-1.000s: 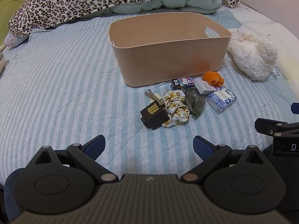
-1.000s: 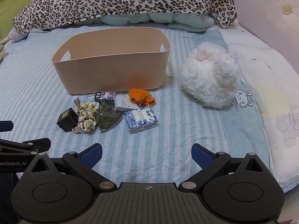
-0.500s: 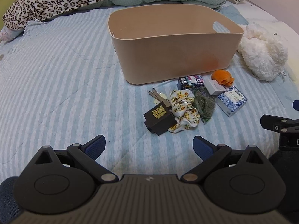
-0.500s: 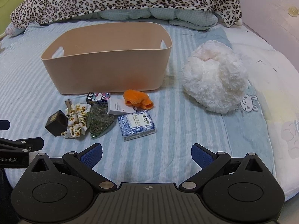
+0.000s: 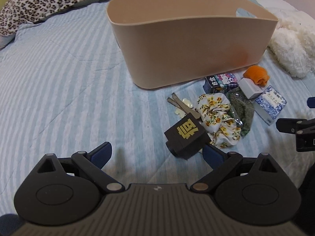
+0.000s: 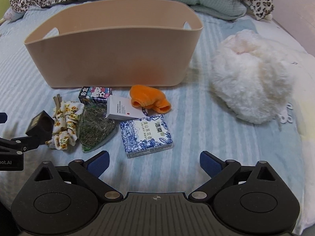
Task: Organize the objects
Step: 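Move both grippers toward the items in front of the basket, then grasp the black box with the left gripper while the right grasps the blue tea box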
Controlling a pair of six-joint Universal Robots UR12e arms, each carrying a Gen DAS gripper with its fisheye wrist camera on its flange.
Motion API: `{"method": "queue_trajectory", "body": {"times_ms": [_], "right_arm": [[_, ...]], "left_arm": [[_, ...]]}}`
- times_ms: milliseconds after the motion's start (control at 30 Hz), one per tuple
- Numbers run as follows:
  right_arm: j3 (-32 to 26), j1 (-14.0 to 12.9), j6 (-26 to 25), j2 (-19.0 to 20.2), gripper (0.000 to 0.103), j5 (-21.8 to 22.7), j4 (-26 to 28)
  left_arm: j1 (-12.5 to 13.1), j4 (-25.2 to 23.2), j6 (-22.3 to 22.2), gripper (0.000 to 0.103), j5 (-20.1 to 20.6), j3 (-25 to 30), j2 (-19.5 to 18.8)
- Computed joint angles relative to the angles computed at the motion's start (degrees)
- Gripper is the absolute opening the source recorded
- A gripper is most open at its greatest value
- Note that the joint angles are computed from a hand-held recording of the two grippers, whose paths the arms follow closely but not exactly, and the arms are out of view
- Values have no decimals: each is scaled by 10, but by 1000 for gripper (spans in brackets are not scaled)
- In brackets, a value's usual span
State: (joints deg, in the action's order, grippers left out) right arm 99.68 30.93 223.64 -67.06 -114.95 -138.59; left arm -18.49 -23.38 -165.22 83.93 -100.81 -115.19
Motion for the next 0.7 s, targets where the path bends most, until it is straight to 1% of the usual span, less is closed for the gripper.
{"method": "queue_trajectory", "body": {"times_ms": [67,167,367,433,467,533,600,633,700], "right_arm": [[-1,-3,-9,6,97,3,-7],[-1,-6,-19,14,93,6,-18],[-1,-11,-26,26,86,12,-46],[-2,-10,-28,29,78,12,-52],[-2,-10,-29,30,77,12,-53],[-4,-9,-28,33,69,6,-54],[-2,-8,-26,33,64,6,-61],[-3,-8,-25,33,63,8,-62],[-1,-7,-22,32,62,7,-65]], "left_arm": [[0,-6,6,94,-6,7,-7],[1,-4,13,93,-12,11,-14],[1,11,34,90,-32,18,-26],[1,8,32,88,-37,23,-30],[1,6,30,87,-38,24,-30],[3,3,25,82,-46,27,-32],[4,5,23,69,-49,28,-32],[5,5,25,66,-52,28,-31],[6,0,27,55,-58,28,-29]]}}
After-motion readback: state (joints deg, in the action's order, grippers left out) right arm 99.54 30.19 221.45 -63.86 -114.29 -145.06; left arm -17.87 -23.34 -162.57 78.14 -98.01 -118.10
